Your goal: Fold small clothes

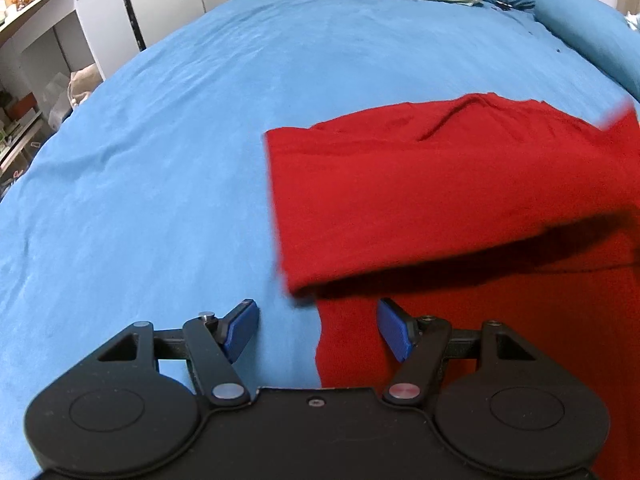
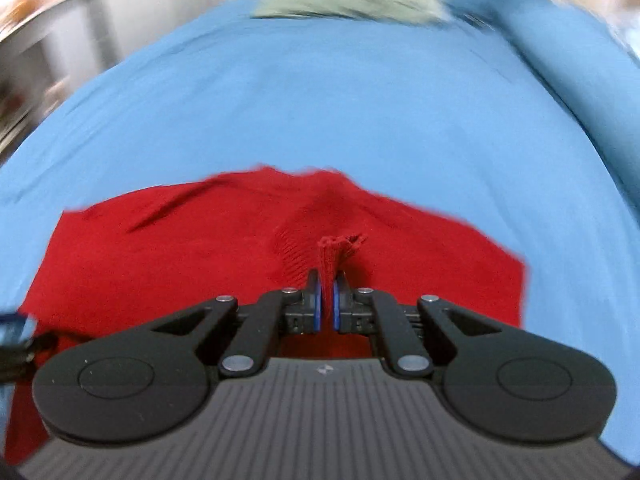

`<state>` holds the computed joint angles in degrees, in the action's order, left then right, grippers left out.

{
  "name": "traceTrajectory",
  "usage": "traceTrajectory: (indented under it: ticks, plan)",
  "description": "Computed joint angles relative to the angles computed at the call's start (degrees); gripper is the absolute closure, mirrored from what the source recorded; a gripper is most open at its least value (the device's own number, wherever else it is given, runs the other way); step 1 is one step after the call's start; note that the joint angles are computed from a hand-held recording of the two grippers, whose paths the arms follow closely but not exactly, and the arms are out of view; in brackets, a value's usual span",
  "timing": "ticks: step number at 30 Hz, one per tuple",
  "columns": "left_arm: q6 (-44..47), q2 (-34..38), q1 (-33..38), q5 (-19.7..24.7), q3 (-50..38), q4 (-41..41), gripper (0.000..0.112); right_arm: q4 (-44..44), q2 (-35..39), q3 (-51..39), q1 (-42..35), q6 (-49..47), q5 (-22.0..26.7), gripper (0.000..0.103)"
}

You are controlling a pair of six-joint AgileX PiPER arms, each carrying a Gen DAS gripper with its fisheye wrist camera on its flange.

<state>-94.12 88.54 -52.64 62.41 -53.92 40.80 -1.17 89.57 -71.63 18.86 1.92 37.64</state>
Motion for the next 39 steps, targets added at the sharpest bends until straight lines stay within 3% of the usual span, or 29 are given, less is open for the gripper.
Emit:
traceTrajectory:
  ticks: [5,7,9,11,12,13,20,23,27,33,35,37,39]
  plan:
    - [-0.6,1.3,0.6,0.4,-1.0,0.8,0.041,8.6,0.4,5.9,-5.5,-4.8,-1.1,0.077]
    - [-0.9,1.7,0.6,0.6,-1.2,1.2,0.041,9.6,-0.1,7.3,-6.3,-4.6,-2.1,0.050]
    - [-1.9,2.0,-0.2,1.3,-1.4,1.4,0.041,11.2,-0.6,8.6,-7.0,-3.9,-3.8,0.039]
    - [-2.1,2.0,-0.2,1.4,-1.3,1.4,0.041,13.3,0.0,8.4,-7.4,-4.9,-4.2,0.040]
    - [-2.3,2.0,-0.2,1.6,-1.3,1.4,0.041,14.6,0.5,7.9,-7.5,-6.2,-3.7,0.056]
    - [-2.1,1.9,-0.2,1.8,-1.4,1.4,0.041,14.9,1.2,7.0,-7.4,-7.1,-3.0,0.083]
    - [-1.9,2.1,0.0,1.9,-1.7,1.5,0.042,8.7,-1.9,1.8,-9.3,-3.6,-4.0,0.083]
    - [-1.8,1.7,0.6,0.3,-1.1,1.8,0.052,6.4,-1.4,-0.2,-12.1,-3.7,-2.7,0.083]
    - [-2.3,1.4,0.9,0.3,-1.2,0.7,0.065,8.0,0.1,1.2,-14.7,-8.8,-1.8,0.083]
    - [-3.6,0.0,1.7,0.7,-1.1,-2.1,0.066,8.8,0.6,7.1,-16.2,-9.8,-5.1,0.082]
    - [-1.2,0.2,1.0,3.0,-2.9,-2.8,0.066,9.1,-0.2,8.2,-16.7,-9.6,-5.0,0.072]
    - [-1.8,-0.8,-1.2,4.7,-4.2,-1.1,0.065,8.6,-1.6,9.3,-16.8,-9.5,-5.3,0.033]
    - [-2.1,-1.8,-3.6,5.5,-5.3,2.3,0.051,8.6,-4.7,11.9,-16.0,-11.6,-8.0,0.019]
